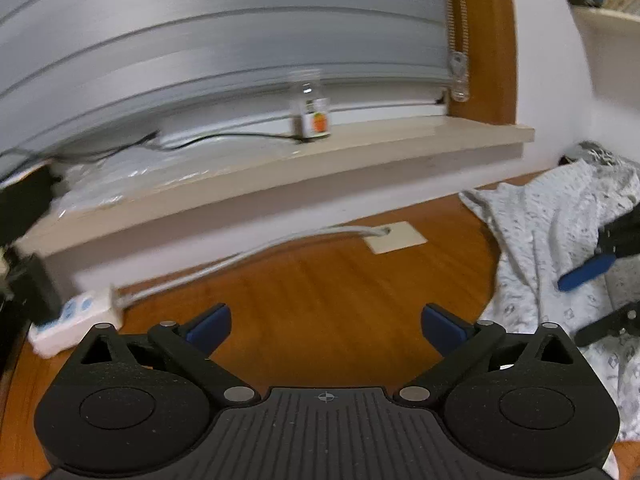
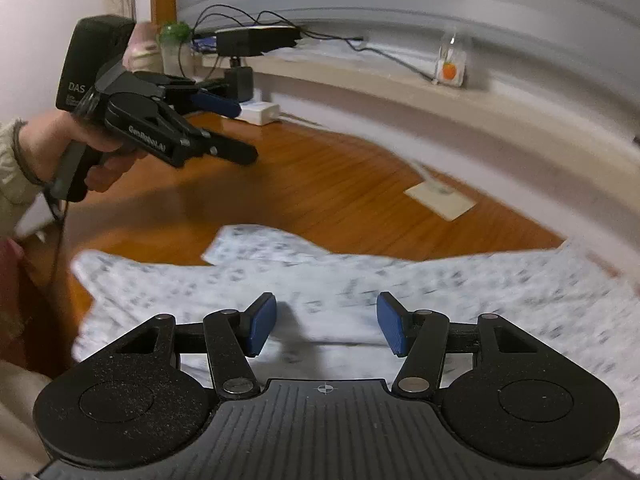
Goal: Fold clothes
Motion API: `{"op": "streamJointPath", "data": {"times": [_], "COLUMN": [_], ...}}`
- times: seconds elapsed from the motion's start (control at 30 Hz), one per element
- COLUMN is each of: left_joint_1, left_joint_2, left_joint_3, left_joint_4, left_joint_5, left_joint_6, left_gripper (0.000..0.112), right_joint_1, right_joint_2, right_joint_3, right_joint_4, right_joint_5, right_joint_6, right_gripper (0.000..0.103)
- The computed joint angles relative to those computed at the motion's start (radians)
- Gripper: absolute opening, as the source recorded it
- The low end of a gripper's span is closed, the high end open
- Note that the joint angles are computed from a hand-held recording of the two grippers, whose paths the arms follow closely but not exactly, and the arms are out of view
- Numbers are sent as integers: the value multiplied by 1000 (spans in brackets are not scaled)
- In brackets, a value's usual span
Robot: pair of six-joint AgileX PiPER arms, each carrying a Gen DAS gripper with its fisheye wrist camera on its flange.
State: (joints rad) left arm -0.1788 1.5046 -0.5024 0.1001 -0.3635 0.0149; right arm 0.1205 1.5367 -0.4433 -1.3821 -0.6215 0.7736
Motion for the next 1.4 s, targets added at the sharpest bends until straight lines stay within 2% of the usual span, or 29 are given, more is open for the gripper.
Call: {"op": "streamJointPath", "data": {"times": [0.07, 0.1, 0.17, 0.2, 0.27, 0.33, 0.5, 0.63, 0.73, 0.8, 0.87, 0.93, 0.97, 1.03, 1.1, 1.17, 1.27, 1.4], "left_joint_1": [38, 39, 40, 40, 22, 10, -42, -87, -115, -127, -134, -144, -149, -168, -201, -228, -259, -270], "left_joint_2": [-16, -15, -14, -13, 0, 11, 55, 109, 151, 172, 185, 191, 194, 185, 176, 176, 202, 262], "left_joint_3": [21, 28, 41, 48, 52, 57, 39, -3, -32, -43, -48, -46, -45, -26, -14, -22, -85, -178], "left_joint_4": [96, 101, 102, 102, 67, 62, 53, 84, 124, 174, 240, 289, 315, 321, 261, 206, 162, 218], "left_joint_5": [-17, -23, -36, -42, -63, -85, -109, -102, -100, -104, -116, -126, -131, -152, -155, -141, -76, 23], "left_joint_6": [-92, -93, -86, -82, -51, -53, -64, -90, -127, -170, -225, -261, -280, -267, -209, -168, -151, -218], "left_gripper": [101, 101, 101, 101, 101, 101, 101, 101, 101, 101, 102, 102, 102, 100, 99, 99, 95, 75], "right_joint_1": [18, 35, 66, 77, 79, 45, -111, -371, -576, -717, -789, -819, -832, -871, -875, -855, -841, -800], "right_joint_2": [10, 19, 38, 42, 34, 14, -86, -160, -177, -149, -109, -88, -36, 108, 154, 181, 239, 270], "right_joint_3": [-2, -7, -4, -3, 16, 44, 112, 80, 37, -11, -42, -90, -132, -227, -241, -211, -166, -153], "right_joint_4": [1, 13, 82, 118, 204, 236, 257, 59, -6, 5, 130, 181, 161, 57, 7, 75, 199, 313], "right_joint_5": [20, 40, 72, 85, 91, 49, -78, -189, -255, -294, -267, -178, -146, -144, -113, -78, -119, -137], "right_joint_6": [7, -12, -90, -120, -204, -256, -327, -182, -151, -150, -242, -222, -152, 24, 56, -72, -227, -319], "right_gripper": [56, 56, 49, 43, 11, 2, 1, 1, 1, 1, 1, 1, 2, 3, 8, 13, 16, 17]}}
